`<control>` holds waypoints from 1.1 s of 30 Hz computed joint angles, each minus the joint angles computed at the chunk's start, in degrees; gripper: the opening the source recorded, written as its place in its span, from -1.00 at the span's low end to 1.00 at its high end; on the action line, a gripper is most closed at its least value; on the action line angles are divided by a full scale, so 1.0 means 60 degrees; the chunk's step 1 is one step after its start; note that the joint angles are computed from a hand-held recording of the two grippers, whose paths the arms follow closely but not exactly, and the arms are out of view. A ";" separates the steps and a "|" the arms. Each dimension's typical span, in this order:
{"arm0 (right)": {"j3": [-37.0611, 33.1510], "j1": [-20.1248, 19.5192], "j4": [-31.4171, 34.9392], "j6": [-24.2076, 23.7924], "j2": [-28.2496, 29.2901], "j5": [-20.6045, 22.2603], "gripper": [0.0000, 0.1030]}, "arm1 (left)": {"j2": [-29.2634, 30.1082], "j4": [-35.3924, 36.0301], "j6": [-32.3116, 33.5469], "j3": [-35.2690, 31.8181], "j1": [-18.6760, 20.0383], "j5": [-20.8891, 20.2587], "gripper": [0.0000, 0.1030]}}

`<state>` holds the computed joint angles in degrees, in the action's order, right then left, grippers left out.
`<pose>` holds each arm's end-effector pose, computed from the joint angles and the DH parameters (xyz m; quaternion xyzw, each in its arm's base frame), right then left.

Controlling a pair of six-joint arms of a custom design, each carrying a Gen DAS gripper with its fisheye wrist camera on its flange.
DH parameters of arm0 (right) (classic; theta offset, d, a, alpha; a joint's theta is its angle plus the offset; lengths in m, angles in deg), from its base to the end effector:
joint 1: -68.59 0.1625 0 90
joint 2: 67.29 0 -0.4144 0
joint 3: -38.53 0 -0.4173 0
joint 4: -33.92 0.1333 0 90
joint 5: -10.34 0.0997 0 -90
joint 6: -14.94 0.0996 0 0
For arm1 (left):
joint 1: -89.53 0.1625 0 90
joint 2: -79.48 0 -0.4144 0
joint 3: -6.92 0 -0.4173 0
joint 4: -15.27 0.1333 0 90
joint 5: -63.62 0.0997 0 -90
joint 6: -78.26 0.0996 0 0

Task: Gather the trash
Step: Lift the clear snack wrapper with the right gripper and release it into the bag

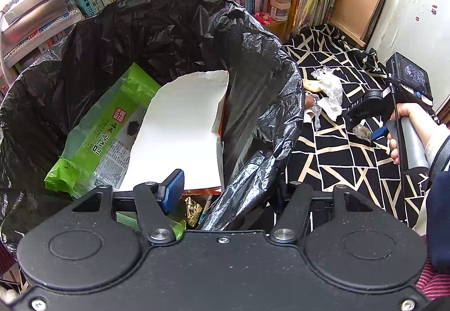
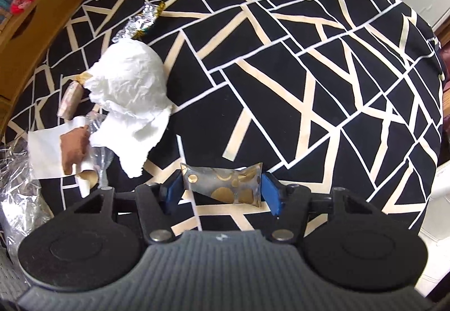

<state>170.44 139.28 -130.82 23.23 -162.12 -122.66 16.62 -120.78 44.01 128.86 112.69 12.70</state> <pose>-0.0777 -0.4194 0.3271 -0.3249 -0.8270 0.2656 0.3741 -0.3671 -0.3703 0.0755 0.2991 0.8881 -0.1886 0.2937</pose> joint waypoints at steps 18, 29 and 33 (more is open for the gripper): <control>-0.0088 0.2162 -0.1487 -0.2532 0.0627 0.0015 0.22 | 0.0006 0.0000 0.0006 -0.0003 0.0003 0.0008 0.16; 0.0173 0.3890 -0.3869 -0.4810 0.0882 0.0405 0.22 | 0.0009 -0.0001 0.0006 -0.0004 0.0002 0.0012 0.16; 0.0524 0.4106 -0.4721 -0.5305 0.0458 0.1772 0.22 | 0.0012 0.0012 0.0017 -0.0007 0.0010 0.0036 0.16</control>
<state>173.58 163.92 -159.15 -8.60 -159.37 -112.02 16.69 -120.71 44.11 128.82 112.75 12.92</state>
